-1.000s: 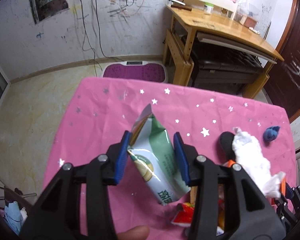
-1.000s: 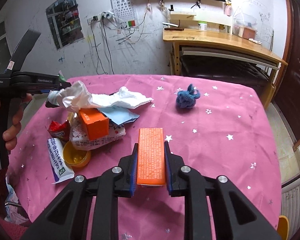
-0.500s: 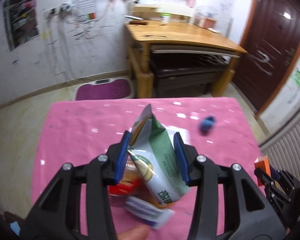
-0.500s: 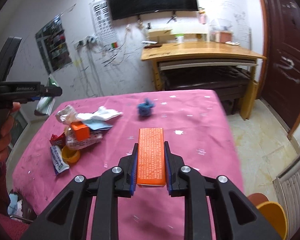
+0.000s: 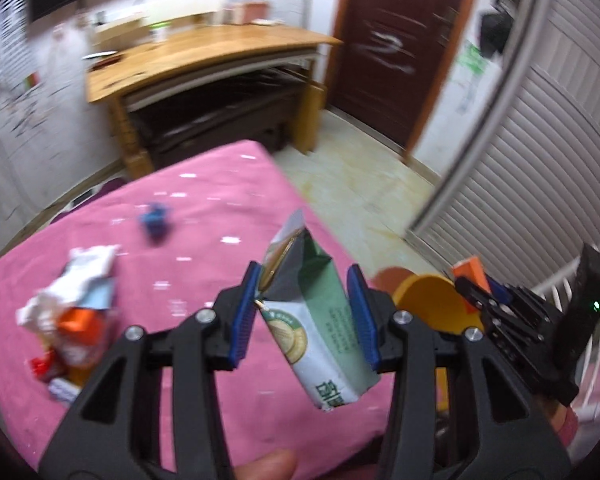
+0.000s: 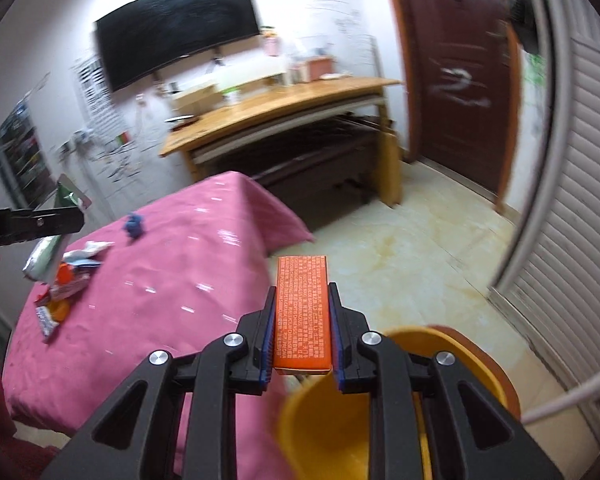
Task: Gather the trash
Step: 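Carry packet and orange box to the yellow bin and release both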
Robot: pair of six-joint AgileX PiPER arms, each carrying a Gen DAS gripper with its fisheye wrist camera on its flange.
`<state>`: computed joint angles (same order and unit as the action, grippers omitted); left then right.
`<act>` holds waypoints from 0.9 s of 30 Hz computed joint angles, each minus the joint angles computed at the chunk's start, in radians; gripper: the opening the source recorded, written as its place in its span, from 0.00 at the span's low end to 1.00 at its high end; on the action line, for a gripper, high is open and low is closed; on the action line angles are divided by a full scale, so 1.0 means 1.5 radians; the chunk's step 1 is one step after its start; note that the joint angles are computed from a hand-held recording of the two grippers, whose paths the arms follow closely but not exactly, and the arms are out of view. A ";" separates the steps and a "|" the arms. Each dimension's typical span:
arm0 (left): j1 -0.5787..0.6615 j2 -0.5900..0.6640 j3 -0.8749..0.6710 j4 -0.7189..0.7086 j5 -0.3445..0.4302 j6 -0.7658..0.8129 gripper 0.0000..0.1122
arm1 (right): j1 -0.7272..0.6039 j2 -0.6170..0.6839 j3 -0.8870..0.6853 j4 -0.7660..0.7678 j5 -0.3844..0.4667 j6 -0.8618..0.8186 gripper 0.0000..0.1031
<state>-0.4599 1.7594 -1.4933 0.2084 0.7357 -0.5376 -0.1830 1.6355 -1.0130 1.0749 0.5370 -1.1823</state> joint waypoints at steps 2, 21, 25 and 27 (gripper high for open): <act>-0.028 0.042 -0.047 -0.015 0.014 0.020 0.37 | -0.033 0.008 0.007 0.006 0.004 -0.013 0.16; -0.151 0.284 -0.322 -0.107 0.140 0.126 0.37 | -0.154 0.113 0.024 0.039 0.026 -0.085 0.16; -0.159 0.312 -0.363 -0.123 0.161 0.137 0.38 | -0.152 0.128 0.019 0.023 0.020 -0.075 0.17; -0.162 0.320 -0.373 -0.126 0.165 0.139 0.38 | -0.154 0.133 0.018 0.018 0.021 -0.069 0.17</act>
